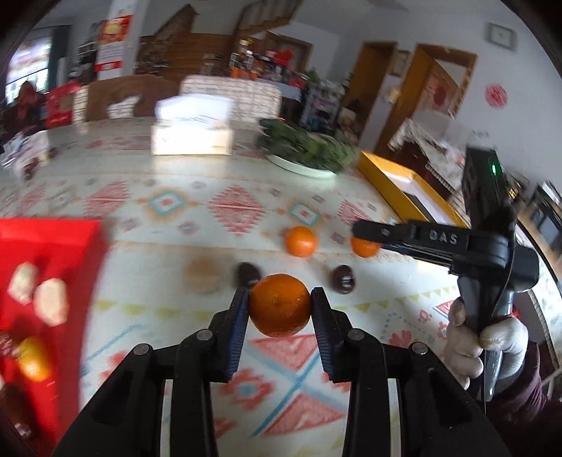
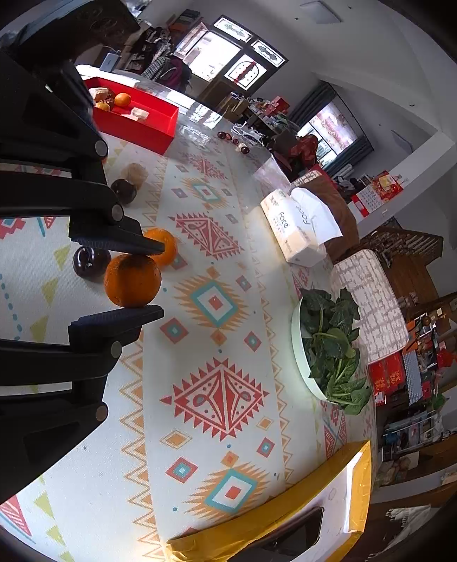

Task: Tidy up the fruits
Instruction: 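Carry both oranges over the red tray and open both tools to drop them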

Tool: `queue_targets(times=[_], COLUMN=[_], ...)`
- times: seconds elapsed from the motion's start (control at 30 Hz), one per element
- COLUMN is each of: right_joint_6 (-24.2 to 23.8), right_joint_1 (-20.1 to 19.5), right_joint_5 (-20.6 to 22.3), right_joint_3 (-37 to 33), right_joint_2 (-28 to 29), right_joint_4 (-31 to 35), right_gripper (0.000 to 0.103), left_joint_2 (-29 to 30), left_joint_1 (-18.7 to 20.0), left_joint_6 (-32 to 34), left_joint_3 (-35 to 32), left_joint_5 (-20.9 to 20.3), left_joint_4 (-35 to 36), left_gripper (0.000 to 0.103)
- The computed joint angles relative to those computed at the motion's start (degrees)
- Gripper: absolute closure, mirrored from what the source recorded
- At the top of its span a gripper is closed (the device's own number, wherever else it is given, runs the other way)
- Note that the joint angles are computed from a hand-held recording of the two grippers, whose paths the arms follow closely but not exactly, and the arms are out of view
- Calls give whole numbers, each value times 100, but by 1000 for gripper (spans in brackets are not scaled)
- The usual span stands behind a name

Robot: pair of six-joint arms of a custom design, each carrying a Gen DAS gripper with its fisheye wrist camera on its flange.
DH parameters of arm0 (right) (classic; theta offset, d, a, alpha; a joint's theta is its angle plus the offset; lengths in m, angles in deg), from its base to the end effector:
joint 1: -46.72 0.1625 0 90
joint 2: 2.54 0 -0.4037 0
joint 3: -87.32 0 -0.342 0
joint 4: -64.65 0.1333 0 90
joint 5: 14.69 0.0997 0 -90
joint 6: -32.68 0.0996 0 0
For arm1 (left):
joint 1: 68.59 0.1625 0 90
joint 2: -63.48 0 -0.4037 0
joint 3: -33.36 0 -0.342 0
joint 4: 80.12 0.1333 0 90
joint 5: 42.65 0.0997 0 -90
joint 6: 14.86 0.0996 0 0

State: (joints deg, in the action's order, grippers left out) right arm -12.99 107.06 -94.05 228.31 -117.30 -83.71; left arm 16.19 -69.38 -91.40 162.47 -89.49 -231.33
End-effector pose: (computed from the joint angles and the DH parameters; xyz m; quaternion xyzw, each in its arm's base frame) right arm -0.0039 -0.3133 0.3481 0.1587 -0.9439 0.2726 0.0978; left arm -0.3930 -0.1960 0.0175 0.1788 0.8997 -0.3413 0.2053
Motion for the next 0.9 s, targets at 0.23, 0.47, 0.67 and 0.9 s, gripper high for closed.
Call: queue_targets(times=[0.23, 0.47, 0.67, 0.9], right_joint_6=[-9, 328, 996, 1700], right_joint_1=[120, 952, 2064, 3153], right_joint_5=[227, 342, 256, -378], right_joint_3=[128, 531, 1035, 1538], right_joint_2=[-398, -1099, -1097, 12], right_joint_4=[558, 1337, 1191, -103], right_gripper=[71, 71, 71, 71], left_joint_2=[-1519, -2783, -3606, -4155], left_joint_1=[-754, -1529, -2117, -2438], left_joint_6=[-2315, -4379, -5607, -6109], left_joint_3=[629, 837, 1080, 1409], left_joint_5=[131, -114, -539, -752], left_joint_4=[2497, 5037, 6273, 6583], left_gripper=[68, 68, 68, 68])
